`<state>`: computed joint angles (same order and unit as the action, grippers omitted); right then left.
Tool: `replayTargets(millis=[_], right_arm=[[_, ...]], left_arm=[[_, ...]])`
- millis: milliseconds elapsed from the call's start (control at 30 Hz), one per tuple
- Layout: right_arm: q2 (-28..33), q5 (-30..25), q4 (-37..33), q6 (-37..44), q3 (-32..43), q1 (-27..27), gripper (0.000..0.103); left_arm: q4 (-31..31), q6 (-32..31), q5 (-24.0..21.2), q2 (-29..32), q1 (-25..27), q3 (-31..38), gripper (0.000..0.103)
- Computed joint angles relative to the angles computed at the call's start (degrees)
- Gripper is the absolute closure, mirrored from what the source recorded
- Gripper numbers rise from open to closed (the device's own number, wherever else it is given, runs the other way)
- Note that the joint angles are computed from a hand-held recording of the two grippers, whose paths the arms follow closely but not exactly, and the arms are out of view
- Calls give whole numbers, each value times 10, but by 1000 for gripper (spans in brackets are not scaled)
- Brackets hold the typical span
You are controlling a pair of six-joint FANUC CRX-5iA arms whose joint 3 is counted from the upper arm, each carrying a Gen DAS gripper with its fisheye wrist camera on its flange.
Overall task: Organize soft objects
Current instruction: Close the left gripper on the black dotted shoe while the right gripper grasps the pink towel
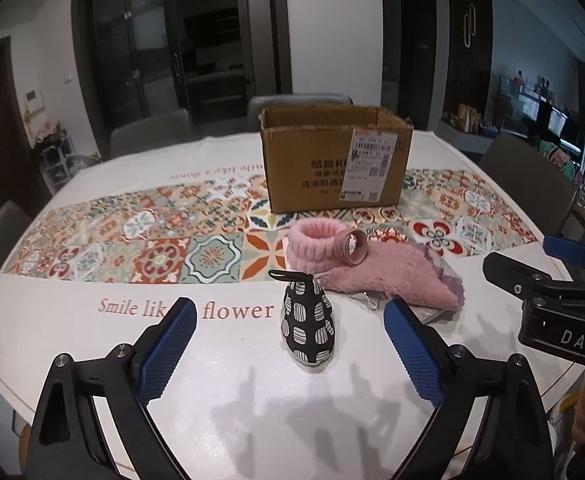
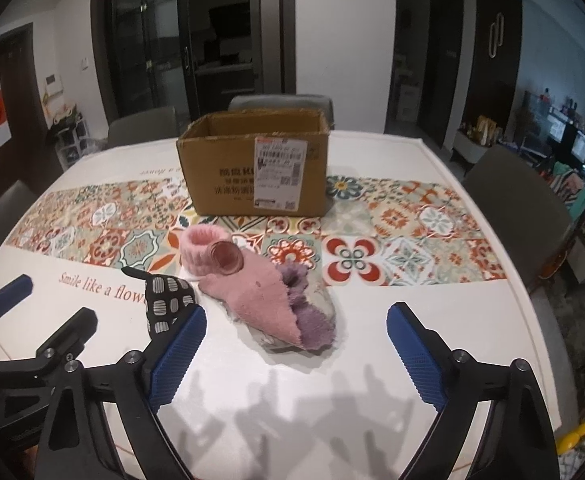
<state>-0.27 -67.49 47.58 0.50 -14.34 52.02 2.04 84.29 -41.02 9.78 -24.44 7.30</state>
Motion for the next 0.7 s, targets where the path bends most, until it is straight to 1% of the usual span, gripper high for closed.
replayTargets(millis=[200, 267, 400, 533, 567, 700], right_arm=[[37, 36, -65, 55, 44, -39, 18], [48, 41, -82, 67, 57, -48, 19], [75, 42, -114, 97, 89, -65, 21], [100, 42, -148, 124, 119, -79, 22], [106, 39, -156, 132, 127, -82, 22], [122, 40, -197, 166, 150, -98, 24]], left_arm=[[70, -75, -30, 50, 20, 29, 10], [88, -95, -41, 66, 25, 39, 13], [130, -136, -67, 97, 35, 60, 14], [146, -145, -97, 125, 40, 85, 18], [149, -144, -110, 133, 41, 93, 18], [148, -131, -132, 150, 41, 110, 19]])
